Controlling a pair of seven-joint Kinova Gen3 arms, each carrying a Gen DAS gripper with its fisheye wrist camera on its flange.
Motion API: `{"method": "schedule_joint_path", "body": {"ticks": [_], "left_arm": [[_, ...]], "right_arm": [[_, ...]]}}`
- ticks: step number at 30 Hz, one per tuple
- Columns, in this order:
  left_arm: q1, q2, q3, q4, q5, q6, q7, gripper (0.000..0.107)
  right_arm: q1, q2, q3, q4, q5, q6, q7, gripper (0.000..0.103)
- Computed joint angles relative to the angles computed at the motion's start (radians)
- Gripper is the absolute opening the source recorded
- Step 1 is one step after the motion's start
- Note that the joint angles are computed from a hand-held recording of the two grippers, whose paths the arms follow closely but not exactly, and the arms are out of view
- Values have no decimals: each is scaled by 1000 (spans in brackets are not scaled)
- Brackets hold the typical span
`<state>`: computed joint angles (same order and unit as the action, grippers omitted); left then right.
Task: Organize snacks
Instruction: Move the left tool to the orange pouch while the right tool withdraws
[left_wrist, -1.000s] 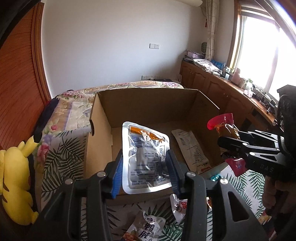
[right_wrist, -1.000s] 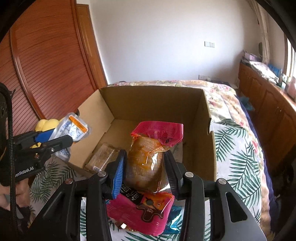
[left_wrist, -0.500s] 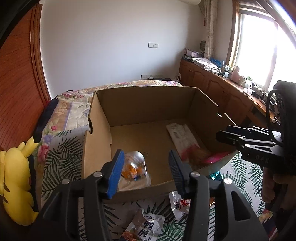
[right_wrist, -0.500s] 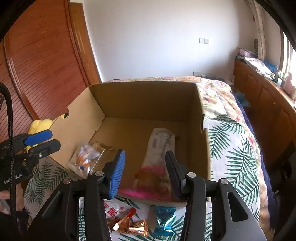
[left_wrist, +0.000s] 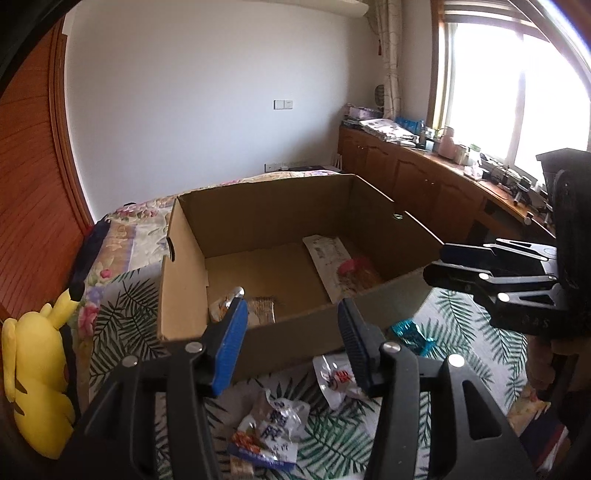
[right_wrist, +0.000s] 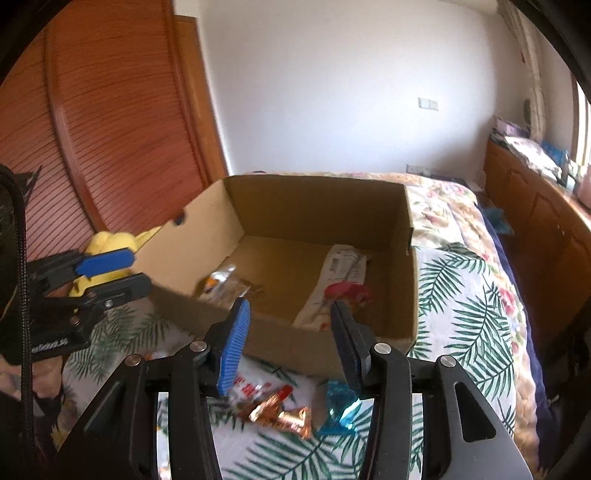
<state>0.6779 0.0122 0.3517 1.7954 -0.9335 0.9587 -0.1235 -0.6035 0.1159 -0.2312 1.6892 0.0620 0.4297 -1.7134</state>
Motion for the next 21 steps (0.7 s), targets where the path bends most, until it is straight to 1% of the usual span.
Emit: {"method": "schedule_joint_path", "body": {"ticks": [3, 9, 12, 14, 17, 21], "left_arm": [[13, -14, 16, 21, -1, -1, 16, 51], [37, -39, 59, 81, -9, -7, 72, 51], [55, -44, 84, 121, -15, -8, 119, 51], [64, -50, 93, 158, -5, -23, 152, 51], [81, -43, 111, 193, 0, -19, 194, 51], [119, -34, 128, 240, -7, -4, 251, 51]], "right_arm": [[5, -36, -17, 53, -22, -20, 41, 46], [28, -84, -37, 150, -135, -58, 154, 46], [34, -105, -38, 203, -194, -85, 206, 46], [32, -115, -38, 238, -197, -105, 207, 46], [25, -114, -41, 268, -165, -123, 172, 46], [24, -111, -40, 298, -205, -134, 199, 46]]}}
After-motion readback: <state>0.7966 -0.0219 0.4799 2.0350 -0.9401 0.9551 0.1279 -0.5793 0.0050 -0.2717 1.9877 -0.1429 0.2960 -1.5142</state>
